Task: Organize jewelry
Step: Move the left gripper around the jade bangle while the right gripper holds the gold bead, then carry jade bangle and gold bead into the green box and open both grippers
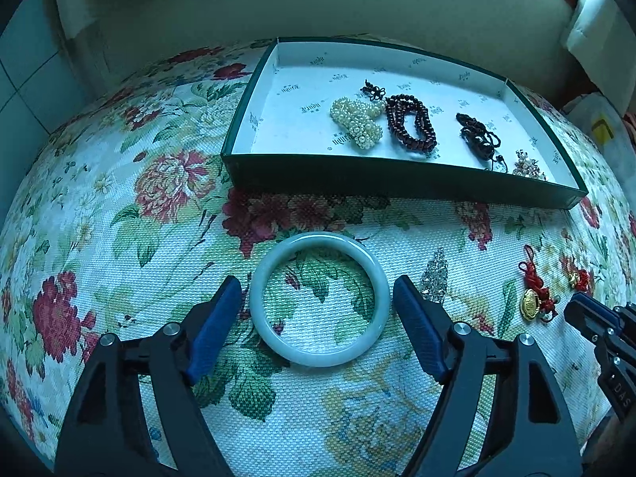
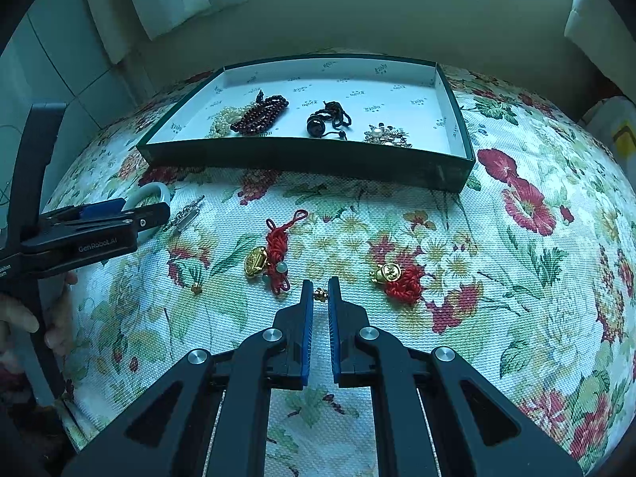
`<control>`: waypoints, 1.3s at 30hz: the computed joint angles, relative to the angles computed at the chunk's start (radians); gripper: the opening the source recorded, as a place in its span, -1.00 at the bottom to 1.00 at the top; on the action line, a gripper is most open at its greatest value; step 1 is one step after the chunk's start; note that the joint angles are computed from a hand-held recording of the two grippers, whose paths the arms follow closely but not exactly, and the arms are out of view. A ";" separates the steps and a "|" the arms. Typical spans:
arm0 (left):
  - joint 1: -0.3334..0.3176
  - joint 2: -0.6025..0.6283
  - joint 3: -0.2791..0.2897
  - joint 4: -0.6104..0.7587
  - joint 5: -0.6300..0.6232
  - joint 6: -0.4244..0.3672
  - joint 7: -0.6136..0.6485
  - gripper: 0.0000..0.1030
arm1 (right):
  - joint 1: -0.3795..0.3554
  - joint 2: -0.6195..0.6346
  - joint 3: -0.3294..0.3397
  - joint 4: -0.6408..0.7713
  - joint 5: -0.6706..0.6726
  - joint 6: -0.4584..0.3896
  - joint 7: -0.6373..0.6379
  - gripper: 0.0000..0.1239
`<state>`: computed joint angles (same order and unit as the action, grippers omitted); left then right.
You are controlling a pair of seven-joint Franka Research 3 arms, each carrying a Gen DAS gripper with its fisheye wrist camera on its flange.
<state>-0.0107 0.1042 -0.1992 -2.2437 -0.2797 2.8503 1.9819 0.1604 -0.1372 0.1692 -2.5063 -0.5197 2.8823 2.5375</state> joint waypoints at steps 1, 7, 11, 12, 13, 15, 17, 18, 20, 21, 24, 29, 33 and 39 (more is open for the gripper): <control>0.000 0.001 0.000 0.001 0.003 0.002 -0.001 0.53 | 0.001 0.000 0.000 0.000 0.001 0.001 -0.001 -0.88; 0.011 -0.004 -0.013 -0.005 -0.061 0.015 0.063 0.37 | 0.001 0.003 -0.003 -0.003 0.008 0.008 -0.004 -0.88; 0.006 -0.015 -0.007 -0.013 -0.071 0.009 0.068 0.37 | -0.001 0.001 -0.001 -0.004 0.006 0.012 -0.004 -0.88; 0.005 -0.018 -0.004 -0.013 -0.071 0.006 0.065 0.37 | -0.001 -0.001 -0.001 -0.005 0.006 0.013 -0.004 -0.88; 0.003 -0.022 -0.002 -0.016 -0.073 0.006 0.065 0.37 | -0.002 -0.002 -0.001 -0.005 0.007 0.014 -0.005 -0.88; 0.001 -0.032 0.002 -0.022 -0.083 0.006 0.072 0.37 | -0.004 -0.005 0.001 -0.007 0.007 0.017 -0.005 -0.88; -0.003 -0.056 0.004 -0.037 -0.114 -0.001 0.096 0.37 | -0.005 -0.010 0.000 -0.011 0.017 0.025 -0.009 -0.88; -0.007 -0.065 0.008 -0.040 -0.128 -0.005 0.106 0.37 | -0.007 -0.013 0.002 -0.011 0.019 0.026 -0.010 -0.88; -0.017 -0.085 0.017 -0.044 -0.166 -0.014 0.135 0.37 | -0.013 -0.019 0.004 -0.012 0.021 0.030 -0.013 -0.88; -0.023 -0.094 0.022 -0.045 -0.187 -0.018 0.153 0.37 | -0.011 -0.022 0.001 -0.015 0.037 0.038 -0.023 -0.88; -0.043 -0.113 0.039 -0.037 -0.237 -0.032 0.189 0.37 | -0.027 -0.030 0.006 -0.013 0.054 0.053 -0.036 -0.88; -0.064 -0.111 0.056 0.013 -0.299 -0.068 0.227 0.37 | -0.062 -0.023 0.017 0.023 0.035 0.068 -0.039 -0.88; -0.068 -0.074 0.046 0.071 -0.302 -0.046 0.232 0.37 | -0.090 0.008 0.017 0.080 -0.030 0.074 -0.017 -0.88; -0.049 0.021 0.009 0.192 -0.245 -0.013 0.181 0.37 | -0.069 0.091 -0.047 0.188 -0.096 0.080 -0.016 -0.88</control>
<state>-0.0598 0.1256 -0.1905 -2.0520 -0.5247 2.8369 2.1625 0.0912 -0.0458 0.1220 -2.3184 -0.6157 2.9622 2.5218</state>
